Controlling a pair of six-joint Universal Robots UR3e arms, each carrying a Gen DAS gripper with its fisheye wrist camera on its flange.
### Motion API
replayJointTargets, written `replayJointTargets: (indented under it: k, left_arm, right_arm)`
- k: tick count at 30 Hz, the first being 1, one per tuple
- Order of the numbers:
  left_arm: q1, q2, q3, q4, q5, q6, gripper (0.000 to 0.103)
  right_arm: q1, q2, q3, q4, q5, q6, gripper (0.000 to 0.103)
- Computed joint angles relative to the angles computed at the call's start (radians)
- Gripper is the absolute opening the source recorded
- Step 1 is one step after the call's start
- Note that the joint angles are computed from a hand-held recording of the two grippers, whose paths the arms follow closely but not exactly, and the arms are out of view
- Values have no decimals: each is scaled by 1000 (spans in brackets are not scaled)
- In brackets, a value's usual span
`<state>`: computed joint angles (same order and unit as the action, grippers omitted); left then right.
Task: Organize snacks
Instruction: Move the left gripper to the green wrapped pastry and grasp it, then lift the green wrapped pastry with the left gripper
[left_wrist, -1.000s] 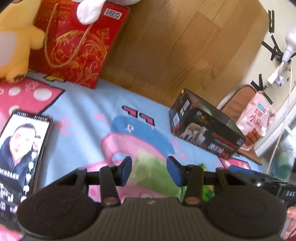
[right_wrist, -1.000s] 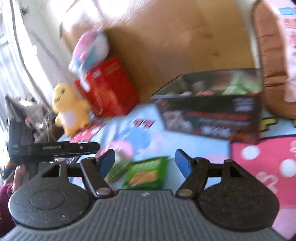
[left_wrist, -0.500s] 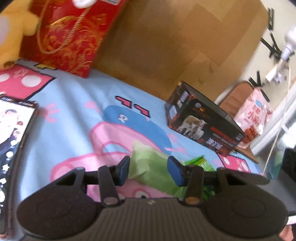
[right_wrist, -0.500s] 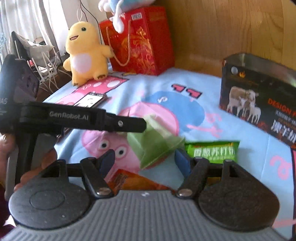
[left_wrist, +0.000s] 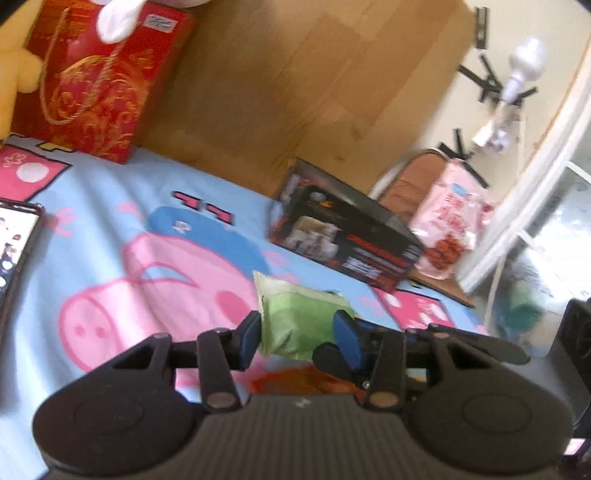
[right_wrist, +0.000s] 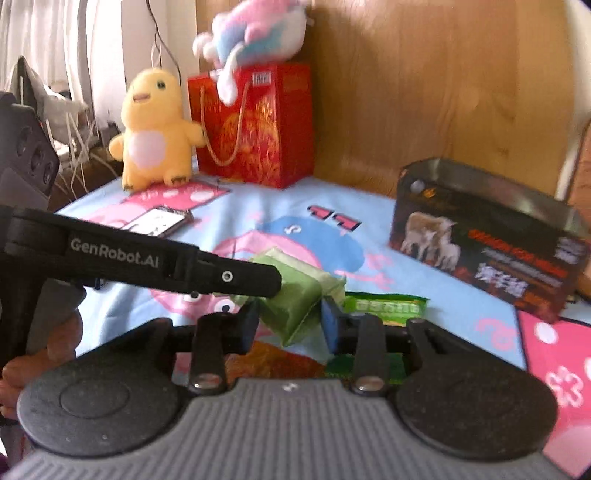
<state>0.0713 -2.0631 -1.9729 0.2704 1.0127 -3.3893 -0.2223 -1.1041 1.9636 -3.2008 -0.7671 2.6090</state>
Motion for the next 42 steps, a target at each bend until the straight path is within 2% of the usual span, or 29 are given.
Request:
replayJointTargets:
  k: [5,8,14,17,19,21,24,29,35,42]
  left_arm:
    - [-71,14,-6,-33,-5,26,43]
    - [-109,-13,24,-79,-4,48,42]
    - [-176,-27,34,-53,84,91,42]
    - [-189,-24,32,-50,109,108,43]
    - [-199,-27,39,-51,126,123,43]
    - [-206,-33,44,-43,139,132,45]
    - [-206,-50,55,-24,134,138,50]
    - [-212,-91,49,60,139,160,50]
    - [-187,-107,36,100,88,146,49]
    - [-186,-106,27,111,89,158,49]
  right_arm:
    - [-114,-102,218,-122,62,-34,39]
    - [-187,-154,310,-107,83,-80,39]
    - [-255,-160,409,-137,96,-119,41]
    - [-264,-138,424,-187,119,-103,43]
    - [-265,-113,427,-233,129,-87,51]
    - [-274,-94,432,-252,149,-88,53]
    - [-278,-93,434,-246,159,-93,56]
    - [-267,-94,422,-235,144,-87,60]
    - [-255,-93,424,-261,116,-80,60]
    - [-238,-84,427,-313,77,-70,60]
